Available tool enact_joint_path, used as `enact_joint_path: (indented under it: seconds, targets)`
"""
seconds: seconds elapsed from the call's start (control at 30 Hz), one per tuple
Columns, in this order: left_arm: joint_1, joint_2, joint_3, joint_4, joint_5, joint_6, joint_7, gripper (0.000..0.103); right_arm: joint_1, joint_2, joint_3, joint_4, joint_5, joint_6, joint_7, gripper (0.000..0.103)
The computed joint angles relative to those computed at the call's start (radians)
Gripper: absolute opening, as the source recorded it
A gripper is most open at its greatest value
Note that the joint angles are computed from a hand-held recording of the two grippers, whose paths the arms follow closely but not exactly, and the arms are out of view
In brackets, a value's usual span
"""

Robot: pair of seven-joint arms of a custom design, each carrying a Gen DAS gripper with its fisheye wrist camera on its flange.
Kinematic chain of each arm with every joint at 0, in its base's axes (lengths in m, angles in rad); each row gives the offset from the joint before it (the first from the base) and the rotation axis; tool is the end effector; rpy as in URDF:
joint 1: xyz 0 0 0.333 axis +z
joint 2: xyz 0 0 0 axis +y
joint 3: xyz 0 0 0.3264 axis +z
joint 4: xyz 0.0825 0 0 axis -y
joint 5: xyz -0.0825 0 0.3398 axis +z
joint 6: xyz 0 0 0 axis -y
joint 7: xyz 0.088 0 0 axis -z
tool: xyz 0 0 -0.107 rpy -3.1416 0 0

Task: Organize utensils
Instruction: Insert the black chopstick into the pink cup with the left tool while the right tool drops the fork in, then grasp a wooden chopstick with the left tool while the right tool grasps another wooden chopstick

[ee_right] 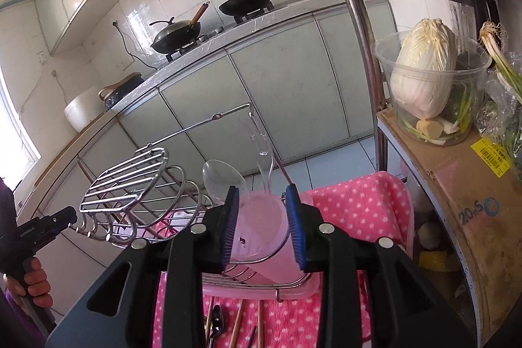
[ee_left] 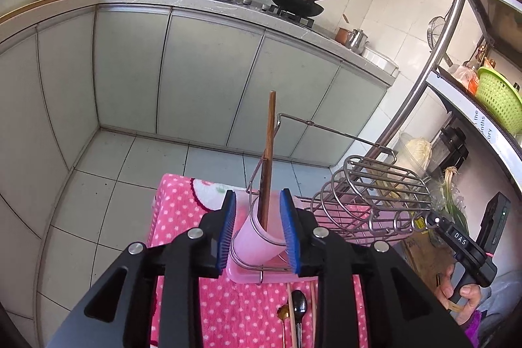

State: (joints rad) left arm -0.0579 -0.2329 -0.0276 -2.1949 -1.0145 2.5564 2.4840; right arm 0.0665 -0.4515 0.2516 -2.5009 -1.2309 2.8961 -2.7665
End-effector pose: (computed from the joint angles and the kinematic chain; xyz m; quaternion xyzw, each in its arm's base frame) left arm 0.4800 -0.0301 0.5708 -0.5317 0.7159 -0.4403 0.1043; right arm 0.3549 0.1883 0.5272 -0.4426 0.7447 -0.2730 0.4184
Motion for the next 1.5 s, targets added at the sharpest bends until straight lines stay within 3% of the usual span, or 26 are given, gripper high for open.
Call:
enact_joint_path:
  seconds: [0.27, 0.4, 0.5, 0.57, 0.8, 1.1, 1.5]
  targets:
    - [-0.001, -0.092, 0.030, -0.108, -0.010, -0.097, 0.051, 0.027, 0.081, -0.098, 0.058, -0.073, 0.066, -0.091, -0.031, 0.030]
    - [-0.005, -0.112, 0.025, -0.165, 0.014, -0.141, 0.059, 0.027, 0.075, -0.115, 0.082, -0.124, 0.043, -0.009, 0.030, 0.036]
    - [-0.008, -0.102, 0.002, -0.206, 0.056, -0.149, 0.042, 0.025, 0.133, -0.095, 0.089, -0.146, 0.149, -0.062, -0.048, 0.037]
    - [-0.010, -0.086, -0.007, -0.226, 0.088, -0.175, 0.025, 0.023, 0.147, -0.083, 0.089, -0.166, 0.188, -0.052, -0.052, 0.037]
    - [-0.025, 0.011, -0.052, -0.231, 0.174, -0.245, -0.048, 0.011, 0.139, -0.050, 0.075, -0.248, 0.314, 0.083, -0.068, 0.037]
    - [-0.049, 0.158, -0.117, -0.187, 0.285, -0.143, -0.201, 0.011, 0.068, -0.036, 0.131, -0.301, 0.419, 0.188, -0.134, 0.036]
    - [-0.070, 0.203, -0.133, -0.175, 0.264, -0.122, -0.199, 0.007, 0.052, 0.025, 0.176, -0.296, 0.567, 0.230, -0.284, 0.036]
